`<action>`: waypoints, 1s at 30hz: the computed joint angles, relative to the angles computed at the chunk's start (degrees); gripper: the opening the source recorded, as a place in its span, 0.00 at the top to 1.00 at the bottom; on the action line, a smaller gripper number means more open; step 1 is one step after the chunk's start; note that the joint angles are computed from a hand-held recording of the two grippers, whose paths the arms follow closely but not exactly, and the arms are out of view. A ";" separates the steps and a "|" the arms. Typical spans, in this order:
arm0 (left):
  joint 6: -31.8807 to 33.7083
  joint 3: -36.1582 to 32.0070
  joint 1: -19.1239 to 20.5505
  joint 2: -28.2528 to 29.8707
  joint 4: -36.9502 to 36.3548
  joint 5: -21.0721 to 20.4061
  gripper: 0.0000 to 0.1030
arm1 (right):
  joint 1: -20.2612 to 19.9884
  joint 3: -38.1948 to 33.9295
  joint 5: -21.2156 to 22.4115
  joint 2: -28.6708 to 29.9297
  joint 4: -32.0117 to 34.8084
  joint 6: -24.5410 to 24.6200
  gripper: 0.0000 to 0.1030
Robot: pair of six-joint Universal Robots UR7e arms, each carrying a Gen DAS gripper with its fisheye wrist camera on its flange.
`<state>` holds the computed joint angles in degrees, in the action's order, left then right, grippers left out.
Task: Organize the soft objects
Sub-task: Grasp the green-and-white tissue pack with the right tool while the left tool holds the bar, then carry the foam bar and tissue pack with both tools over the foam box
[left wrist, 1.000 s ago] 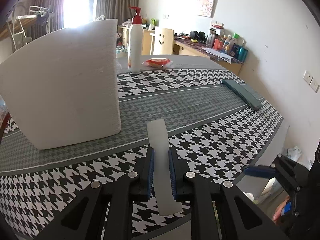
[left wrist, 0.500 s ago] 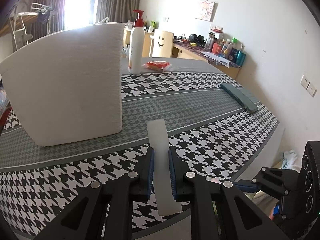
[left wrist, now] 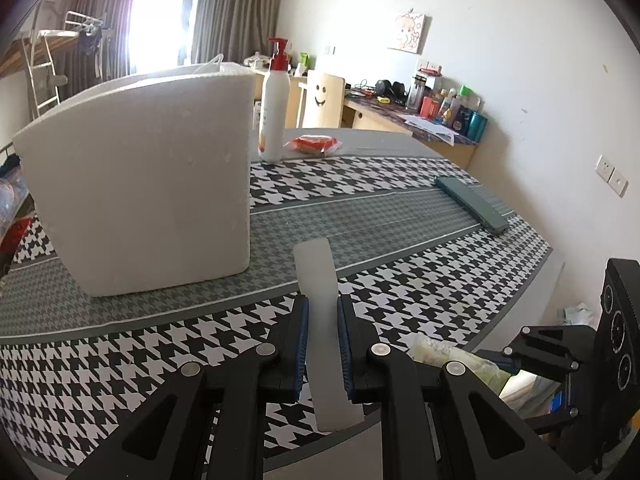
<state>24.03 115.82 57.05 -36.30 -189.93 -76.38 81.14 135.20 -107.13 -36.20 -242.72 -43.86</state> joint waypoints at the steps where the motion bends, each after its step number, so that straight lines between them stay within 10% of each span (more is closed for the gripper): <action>1: 0.04 0.08 -0.03 -0.07 -0.13 -0.04 0.85 | -0.01 0.05 0.34 -0.11 -0.27 0.13 0.66; 30: 1.74 0.64 -0.98 -0.82 -1.59 -0.12 0.85 | 0.68 -2.48 -1.29 -2.29 -1.39 2.06 0.65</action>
